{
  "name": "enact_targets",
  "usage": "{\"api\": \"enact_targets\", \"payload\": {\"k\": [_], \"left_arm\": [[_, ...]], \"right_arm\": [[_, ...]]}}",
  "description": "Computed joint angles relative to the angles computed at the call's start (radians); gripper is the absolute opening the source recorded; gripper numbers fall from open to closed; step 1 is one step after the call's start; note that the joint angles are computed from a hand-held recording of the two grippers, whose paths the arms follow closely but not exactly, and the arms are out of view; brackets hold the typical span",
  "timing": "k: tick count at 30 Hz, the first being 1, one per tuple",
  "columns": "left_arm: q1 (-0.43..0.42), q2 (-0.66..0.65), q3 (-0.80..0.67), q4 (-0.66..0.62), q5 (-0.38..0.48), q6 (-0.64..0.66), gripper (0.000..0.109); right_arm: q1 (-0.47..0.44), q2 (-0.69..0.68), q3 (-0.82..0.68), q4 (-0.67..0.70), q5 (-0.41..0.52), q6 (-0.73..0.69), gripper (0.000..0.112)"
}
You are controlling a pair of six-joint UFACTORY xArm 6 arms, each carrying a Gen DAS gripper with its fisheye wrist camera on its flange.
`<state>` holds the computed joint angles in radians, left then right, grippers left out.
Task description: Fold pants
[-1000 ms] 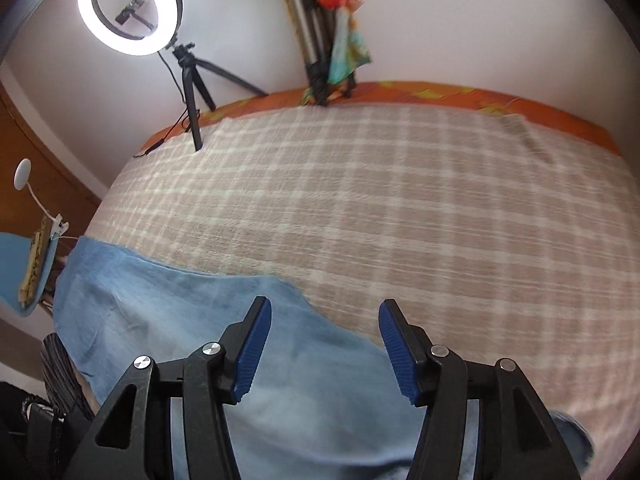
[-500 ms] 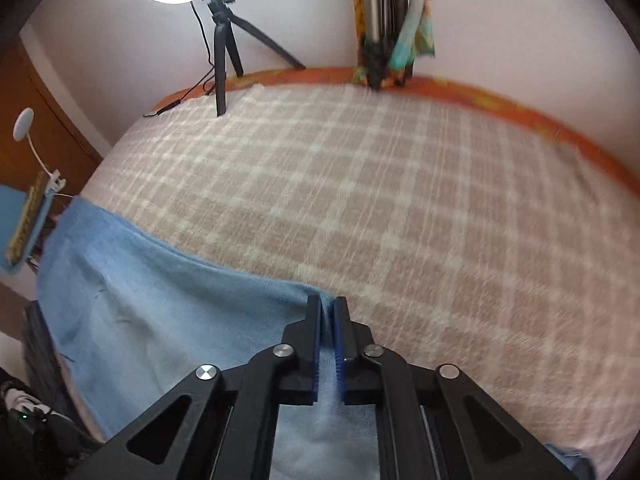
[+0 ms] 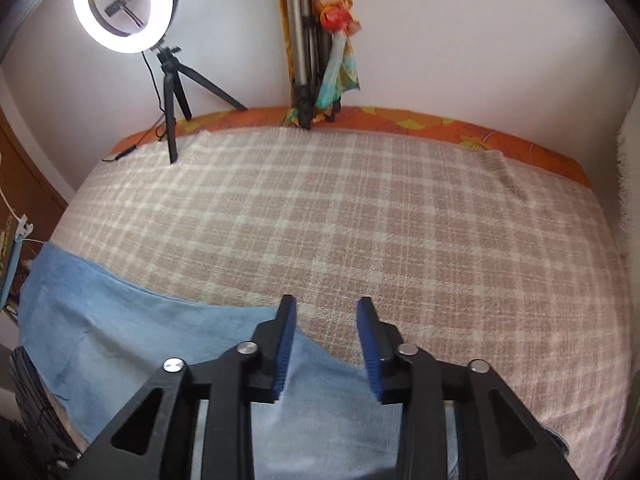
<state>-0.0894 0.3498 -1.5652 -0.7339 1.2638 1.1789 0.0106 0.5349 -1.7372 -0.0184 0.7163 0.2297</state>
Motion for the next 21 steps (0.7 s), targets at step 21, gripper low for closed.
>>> {"api": "enact_targets", "payload": {"k": [21], "left_arm": [[0.236, -0.025, -0.116, -0.077, -0.210, -0.037, 0.068]], "right_arm": [[0.219, -0.133, 0.048, -0.162, -0.067, 0.214, 0.070]]}}
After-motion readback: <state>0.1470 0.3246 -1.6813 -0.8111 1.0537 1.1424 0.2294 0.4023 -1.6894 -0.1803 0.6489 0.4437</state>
